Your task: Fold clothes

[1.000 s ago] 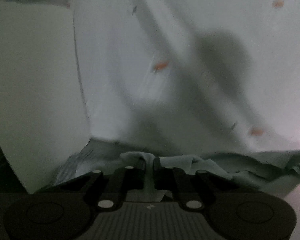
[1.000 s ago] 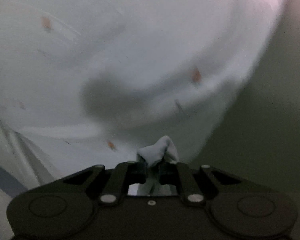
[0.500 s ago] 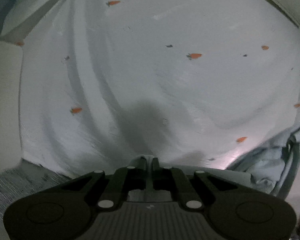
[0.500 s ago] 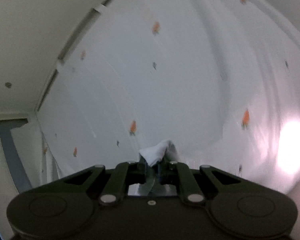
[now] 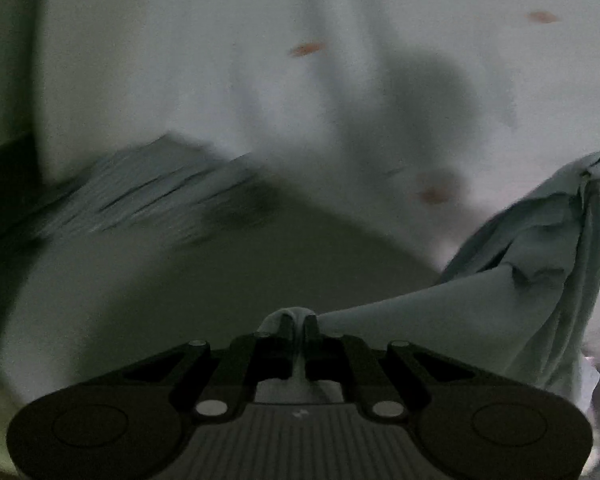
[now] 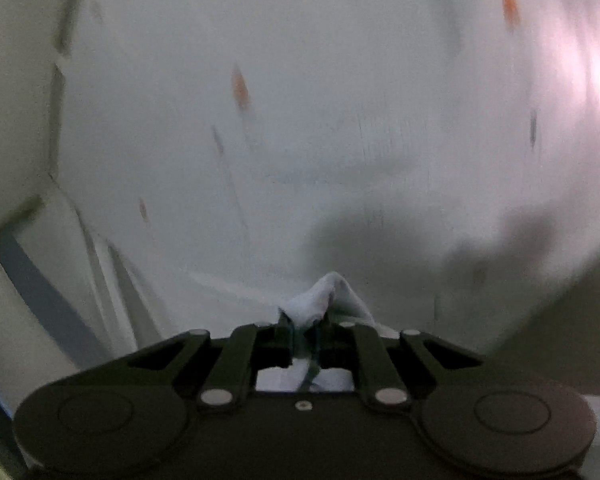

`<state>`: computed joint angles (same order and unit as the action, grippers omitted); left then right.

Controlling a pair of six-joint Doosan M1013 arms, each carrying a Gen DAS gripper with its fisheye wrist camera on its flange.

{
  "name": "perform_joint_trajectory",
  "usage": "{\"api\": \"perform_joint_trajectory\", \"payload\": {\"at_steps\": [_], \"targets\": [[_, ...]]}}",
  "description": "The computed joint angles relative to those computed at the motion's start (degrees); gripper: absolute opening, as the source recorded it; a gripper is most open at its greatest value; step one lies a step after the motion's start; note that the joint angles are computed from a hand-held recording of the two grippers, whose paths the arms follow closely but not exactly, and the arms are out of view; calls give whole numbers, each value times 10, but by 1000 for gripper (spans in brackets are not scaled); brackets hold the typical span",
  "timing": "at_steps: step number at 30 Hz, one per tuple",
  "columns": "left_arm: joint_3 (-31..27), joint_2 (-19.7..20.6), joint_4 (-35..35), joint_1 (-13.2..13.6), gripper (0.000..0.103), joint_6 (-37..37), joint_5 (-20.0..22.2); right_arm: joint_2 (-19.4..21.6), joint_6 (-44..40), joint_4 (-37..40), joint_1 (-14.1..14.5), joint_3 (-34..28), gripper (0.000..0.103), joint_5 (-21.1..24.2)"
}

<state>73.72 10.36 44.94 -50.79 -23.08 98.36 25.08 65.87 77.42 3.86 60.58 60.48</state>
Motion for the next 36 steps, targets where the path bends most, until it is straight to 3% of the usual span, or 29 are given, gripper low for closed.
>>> {"api": "perform_joint_trajectory", "payload": {"at_steps": [1,2,4,7,10,13,17,21,24,28,30,33,36], "targets": [[8,-4,-31,5,6,-13,17,6,23,-51,16,-5,30,14],[21,-12,-59,9,7,-25,23,13,47,-100,33,-12,51,30],[42,-24,-91,16,10,-29,24,2,37,-152,52,16,55,22],[49,-31,-85,19,11,16,24,-23,28,-181,53,77,62,-3],[53,-34,-79,26,18,68,12,-47,49,-212,34,130,62,-39],[48,-24,-86,48,21,149,-53,-68,104,-280,12,173,62,-89],[24,10,-108,66,36,276,-134,-99,201,-364,-25,230,64,-139],[-11,52,-166,92,41,392,-219,-123,291,-410,-58,290,64,-167],[-45,87,-229,114,45,475,-265,-137,371,-379,-82,337,64,-178],[-83,126,-285,135,49,555,-296,-145,431,-340,-101,380,63,-172],[-109,149,-303,143,59,619,-296,-148,440,-334,-104,391,63,-169],[-156,185,-308,147,62,702,-277,-151,455,-312,-101,400,63,-164],[-183,213,-303,157,65,768,-286,-147,460,-318,-88,395,63,-165]]}}
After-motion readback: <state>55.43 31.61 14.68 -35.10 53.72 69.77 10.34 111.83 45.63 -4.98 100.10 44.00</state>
